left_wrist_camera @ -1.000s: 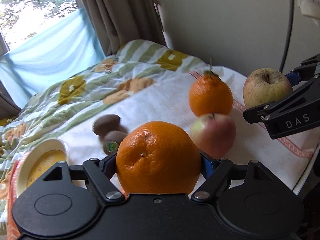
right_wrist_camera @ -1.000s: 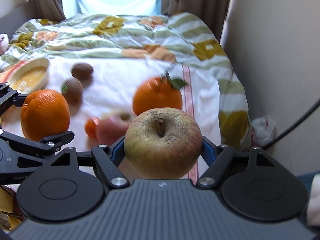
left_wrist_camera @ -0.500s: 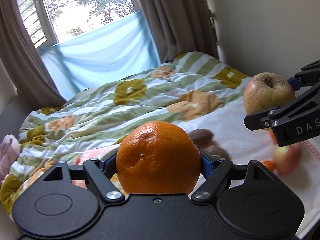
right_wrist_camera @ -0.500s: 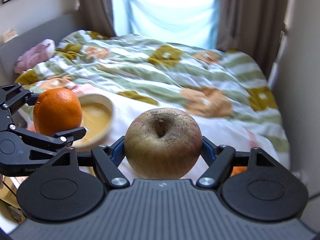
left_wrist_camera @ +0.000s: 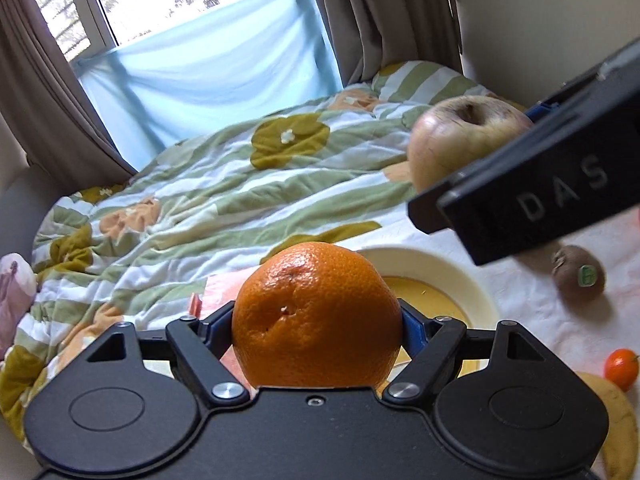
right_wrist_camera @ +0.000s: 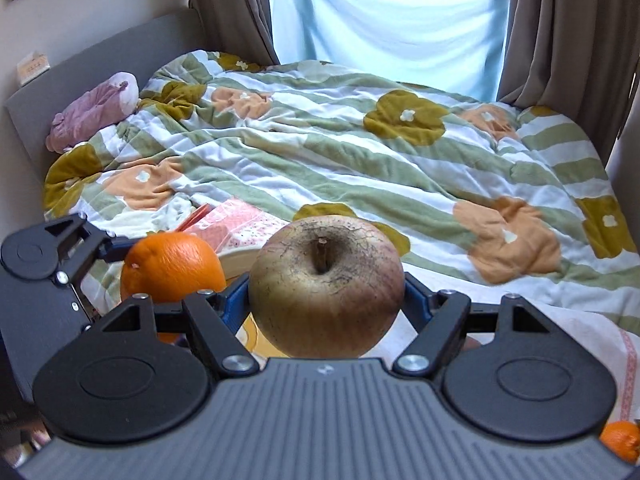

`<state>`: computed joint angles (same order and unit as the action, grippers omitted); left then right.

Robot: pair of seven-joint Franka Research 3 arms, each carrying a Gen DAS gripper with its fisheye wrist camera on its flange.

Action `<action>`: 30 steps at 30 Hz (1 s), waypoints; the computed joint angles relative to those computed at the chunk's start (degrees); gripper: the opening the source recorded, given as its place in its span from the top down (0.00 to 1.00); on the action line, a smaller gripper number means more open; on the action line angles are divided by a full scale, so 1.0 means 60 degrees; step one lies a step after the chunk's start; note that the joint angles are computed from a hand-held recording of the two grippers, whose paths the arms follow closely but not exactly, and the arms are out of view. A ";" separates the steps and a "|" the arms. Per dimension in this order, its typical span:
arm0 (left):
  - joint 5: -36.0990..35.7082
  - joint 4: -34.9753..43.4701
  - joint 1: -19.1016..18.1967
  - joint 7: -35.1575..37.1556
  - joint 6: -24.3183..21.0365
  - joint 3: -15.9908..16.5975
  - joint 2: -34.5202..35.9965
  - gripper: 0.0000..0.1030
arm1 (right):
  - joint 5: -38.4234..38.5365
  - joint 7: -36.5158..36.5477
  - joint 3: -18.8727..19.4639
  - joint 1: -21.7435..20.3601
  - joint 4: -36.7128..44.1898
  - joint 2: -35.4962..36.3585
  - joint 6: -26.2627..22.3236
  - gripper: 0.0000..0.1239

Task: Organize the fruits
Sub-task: 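Carry the orange and pale apple with both tools toward the white bowl, then open both tools to release the orange and pale apple into the bowl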

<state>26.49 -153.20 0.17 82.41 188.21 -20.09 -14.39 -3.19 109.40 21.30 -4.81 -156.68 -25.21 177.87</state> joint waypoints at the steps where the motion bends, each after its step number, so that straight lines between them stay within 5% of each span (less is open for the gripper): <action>1: 0.0069 0.0157 -0.0135 0.0132 0.0056 0.0230 0.0356 0.20 | -0.0094 0.0193 0.0334 -0.0355 0.0210 0.0296 0.0016 0.27; 5: 0.0175 0.0556 -0.0313 0.0591 0.0201 0.0516 0.1252 0.19 | -0.0853 0.1154 0.1329 -0.1541 0.0868 0.1249 -0.0043 0.27; 6: 0.0081 0.0601 -0.0036 0.0794 0.0255 0.0221 0.1402 0.19 | -0.1112 0.1427 0.1556 -0.1824 0.1002 0.1441 -0.0070 0.27; 13: -0.3158 0.0534 0.3195 0.4014 0.0490 -0.3680 0.1854 0.19 | -0.2650 0.2917 0.2149 -0.2667 0.1576 0.2300 -0.0252 0.27; 17: -0.5251 0.0555 0.4343 0.5862 0.0536 -0.5264 0.1996 0.19 | -0.3301 0.3476 0.1967 -0.2498 0.1801 0.2641 -0.0354 0.27; 23: -0.5081 0.0208 0.3472 0.5873 0.1403 -0.4466 0.1863 0.13 | -0.3325 0.3636 0.1130 -0.1634 0.2039 0.3177 -0.0305 0.27; 26: -0.6865 0.0065 0.3876 0.7398 0.1614 -0.5380 0.1687 0.08 | -0.4038 0.4189 0.1018 -0.1568 0.2222 0.3403 -0.0522 0.27; 28: -0.6960 -0.0049 0.3612 0.7460 0.1758 -0.5069 0.1573 0.04 | -0.3892 0.4111 0.0738 -0.1267 0.2220 0.3479 -0.0499 0.27; 30: -0.6255 -0.0198 0.2813 0.6775 0.1701 -0.4037 0.1390 0.01 | -0.4186 0.4350 0.0555 -0.1128 0.2240 0.3501 -0.0481 0.27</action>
<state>-11.04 -154.38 17.04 123.07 198.41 -44.32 -6.05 -28.30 135.50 24.63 -11.59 -143.24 -4.21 174.99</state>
